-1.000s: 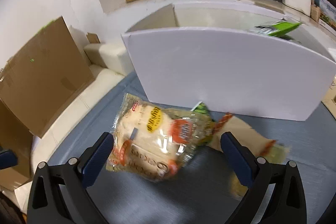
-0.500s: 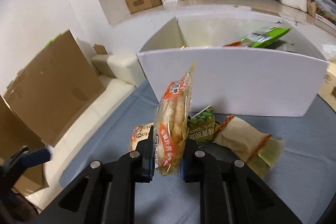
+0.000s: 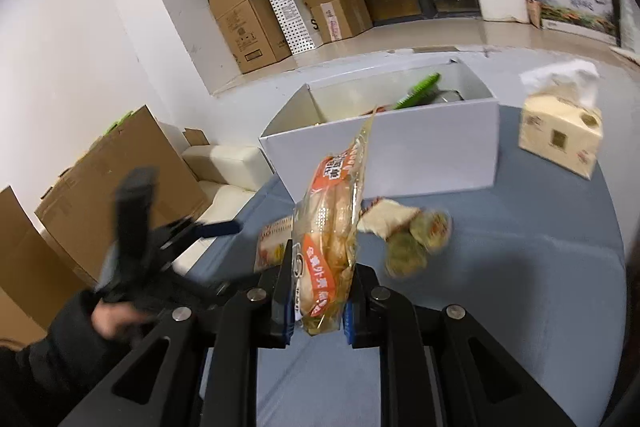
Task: Organize snacks
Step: 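Grasp the long bread bag with the right tool while the left tool grasps the round bread pack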
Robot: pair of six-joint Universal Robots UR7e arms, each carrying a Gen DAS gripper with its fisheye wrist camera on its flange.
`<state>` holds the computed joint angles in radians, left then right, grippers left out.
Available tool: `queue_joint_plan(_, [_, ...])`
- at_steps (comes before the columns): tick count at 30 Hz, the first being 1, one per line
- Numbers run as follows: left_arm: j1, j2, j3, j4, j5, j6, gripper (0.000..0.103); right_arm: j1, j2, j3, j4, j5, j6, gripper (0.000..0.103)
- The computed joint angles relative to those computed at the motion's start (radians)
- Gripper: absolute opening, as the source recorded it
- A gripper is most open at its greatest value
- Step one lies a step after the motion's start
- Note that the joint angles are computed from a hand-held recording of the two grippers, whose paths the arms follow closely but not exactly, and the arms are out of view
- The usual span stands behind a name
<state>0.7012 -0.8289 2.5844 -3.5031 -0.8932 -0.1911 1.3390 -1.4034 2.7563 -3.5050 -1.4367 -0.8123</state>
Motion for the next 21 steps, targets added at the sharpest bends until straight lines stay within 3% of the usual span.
queue_joint_plan(6, [0.101,0.008,-0.074,0.092,-0.040,0.072,0.102,-0.102,-0.074,0.049,0.042,0.056,-0.026,0.019])
queue_joint_plan(8, [0.105,0.017,-0.072,0.064,-0.030,0.097,0.095,-0.122,-0.077,0.050,0.053,0.066,-0.026,0.019])
queue_joint_plan(9, [0.095,0.025,-0.067,0.052,-0.002,0.092,0.084,-0.131,-0.078,0.054,0.048,0.069,-0.031,0.019])
queue_joint_plan(11, [0.088,0.020,-0.058,0.044,0.005,0.081,0.078,-0.137,-0.081,0.054,0.057,0.072,-0.026,0.019])
queue_joint_plan(17, [0.028,0.026,0.013,-0.045,0.019,0.037,0.077,-0.127,-0.062,0.064,0.030,0.071,-0.035,0.019])
queue_joint_plan(21, [-0.077,0.000,0.089,-0.167,0.051,-0.038,0.077,-0.118,-0.065,0.064,0.029,0.078,-0.038,0.019])
